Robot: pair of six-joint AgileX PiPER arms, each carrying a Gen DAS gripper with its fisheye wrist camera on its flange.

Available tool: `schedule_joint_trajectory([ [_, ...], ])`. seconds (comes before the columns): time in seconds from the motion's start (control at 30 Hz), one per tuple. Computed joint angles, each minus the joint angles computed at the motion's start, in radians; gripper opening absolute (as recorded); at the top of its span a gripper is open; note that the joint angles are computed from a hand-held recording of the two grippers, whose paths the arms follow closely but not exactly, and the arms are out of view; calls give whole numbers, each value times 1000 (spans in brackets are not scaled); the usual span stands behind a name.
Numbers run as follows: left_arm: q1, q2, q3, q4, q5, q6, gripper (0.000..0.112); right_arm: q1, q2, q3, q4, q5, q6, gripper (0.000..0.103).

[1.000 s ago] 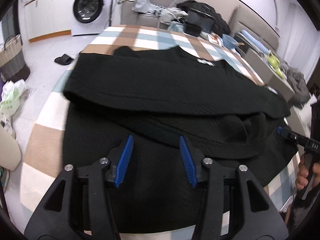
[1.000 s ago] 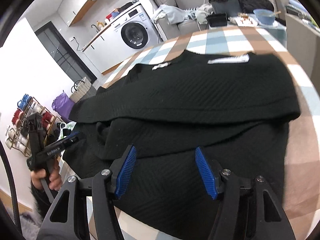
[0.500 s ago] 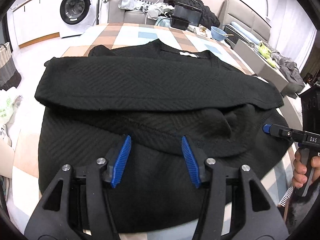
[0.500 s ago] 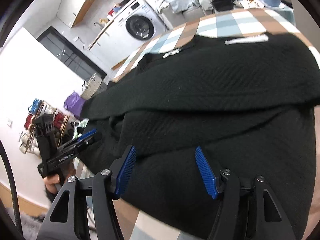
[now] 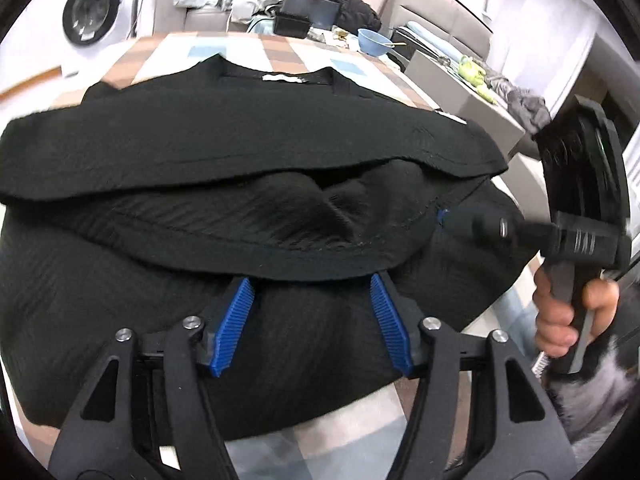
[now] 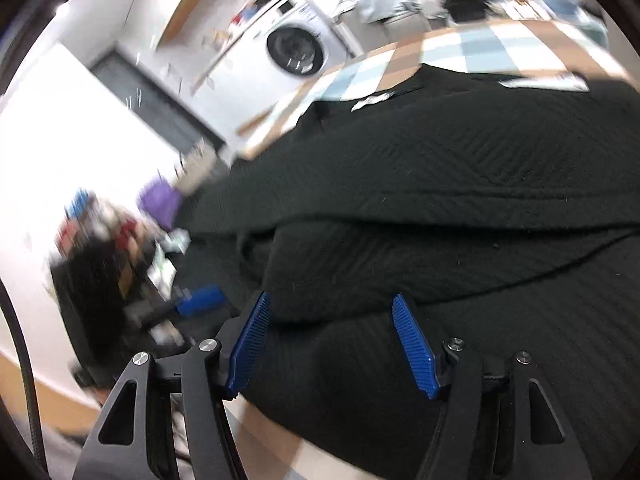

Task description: Fold small clothes

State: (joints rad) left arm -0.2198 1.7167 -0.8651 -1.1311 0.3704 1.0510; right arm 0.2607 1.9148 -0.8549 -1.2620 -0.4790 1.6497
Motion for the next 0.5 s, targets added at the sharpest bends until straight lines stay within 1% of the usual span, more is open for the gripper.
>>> schedule_joint_trajectory([
  [0.07, -15, 6, -13, -5, 16, 1, 61, -45, 26, -12, 44, -75, 1, 65],
  [0.1, -15, 11, -22, -15, 37, 15, 63, -55, 29, -17, 83, -79, -18, 65],
  [0.13, -13, 15, -28, -20, 51, 23, 63, -54, 25, -23, 107, -61, -28, 65],
  [0.17, -5, 20, -39, -16, 83, 30, 63, -56, 23, -33, 119, -49, -32, 65],
  [0.23, 15, 29, -51, -39, 145, 52, 63, -64, 32, -54, 106, -60, -12, 65],
  [0.33, 59, 41, -60, -81, 273, 91, 63, -61, 53, -100, 25, -30, 81, 65],
  [0.43, 60, 59, -72, -59, 323, 73, 63, -56, 54, -96, 17, -21, 88, 65],
  [0.5, 48, 83, -90, -45, 334, 53, 63, -53, 53, -96, 4, -19, 101, 65],
])
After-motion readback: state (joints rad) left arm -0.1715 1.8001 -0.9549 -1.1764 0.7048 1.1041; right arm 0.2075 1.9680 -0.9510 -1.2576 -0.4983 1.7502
